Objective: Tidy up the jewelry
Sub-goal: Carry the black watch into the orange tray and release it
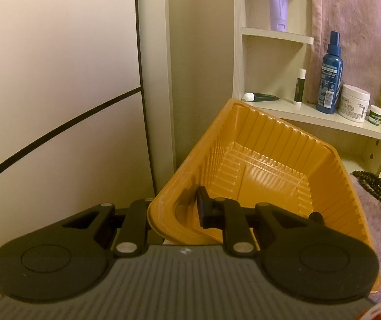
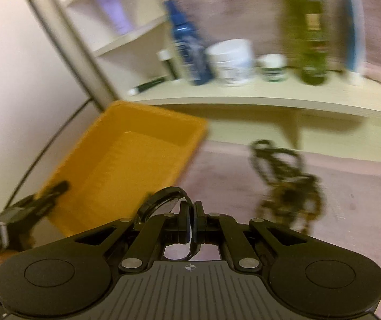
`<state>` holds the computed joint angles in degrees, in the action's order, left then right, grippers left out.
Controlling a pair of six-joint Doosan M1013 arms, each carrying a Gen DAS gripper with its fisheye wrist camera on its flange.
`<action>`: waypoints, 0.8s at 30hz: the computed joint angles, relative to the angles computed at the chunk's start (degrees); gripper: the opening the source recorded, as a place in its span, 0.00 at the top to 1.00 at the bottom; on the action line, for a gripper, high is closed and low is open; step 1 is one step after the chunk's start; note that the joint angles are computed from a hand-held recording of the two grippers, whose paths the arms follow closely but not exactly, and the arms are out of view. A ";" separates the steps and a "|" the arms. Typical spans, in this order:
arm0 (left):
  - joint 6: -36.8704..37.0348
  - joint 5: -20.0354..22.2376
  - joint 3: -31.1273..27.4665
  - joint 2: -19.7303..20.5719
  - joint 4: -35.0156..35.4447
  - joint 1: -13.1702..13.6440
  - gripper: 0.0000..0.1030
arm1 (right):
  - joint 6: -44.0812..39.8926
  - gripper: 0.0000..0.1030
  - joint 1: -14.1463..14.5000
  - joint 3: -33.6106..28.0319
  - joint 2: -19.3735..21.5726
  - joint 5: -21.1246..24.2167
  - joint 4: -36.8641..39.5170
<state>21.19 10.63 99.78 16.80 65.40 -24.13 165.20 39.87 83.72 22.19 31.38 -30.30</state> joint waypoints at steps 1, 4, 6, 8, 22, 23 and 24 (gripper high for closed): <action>0.07 0.02 0.01 -0.01 -0.06 -0.01 0.83 | -2.05 0.97 -0.16 -0.71 0.50 -0.81 1.61; 2.01 0.07 -0.09 0.00 -1.66 0.02 0.83 | -9.15 0.97 -0.51 -3.36 2.43 -2.88 6.92; 3.34 -0.06 -0.20 0.04 -2.85 0.08 0.83 | -13.76 0.97 -0.89 -4.83 3.54 -3.82 10.48; 4.70 -0.22 -0.32 0.10 -3.99 0.16 0.83 | -18.59 0.97 -1.31 -6.42 4.79 -4.47 14.44; 7.03 -0.28 -0.48 0.13 -6.10 0.23 0.83 | -32.09 0.97 -2.54 -15.15 12.28 0.07 29.29; 6.81 -0.28 -0.48 0.14 -5.84 0.23 0.83 | -31.90 0.97 -2.64 -15.67 12.72 0.49 29.43; 6.81 -0.26 -0.49 0.16 -5.83 0.24 0.83 | -31.48 0.97 -2.57 -15.80 12.87 0.69 29.25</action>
<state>28.00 10.37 99.29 16.97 59.57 -23.89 133.73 37.30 67.92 35.05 32.08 -1.05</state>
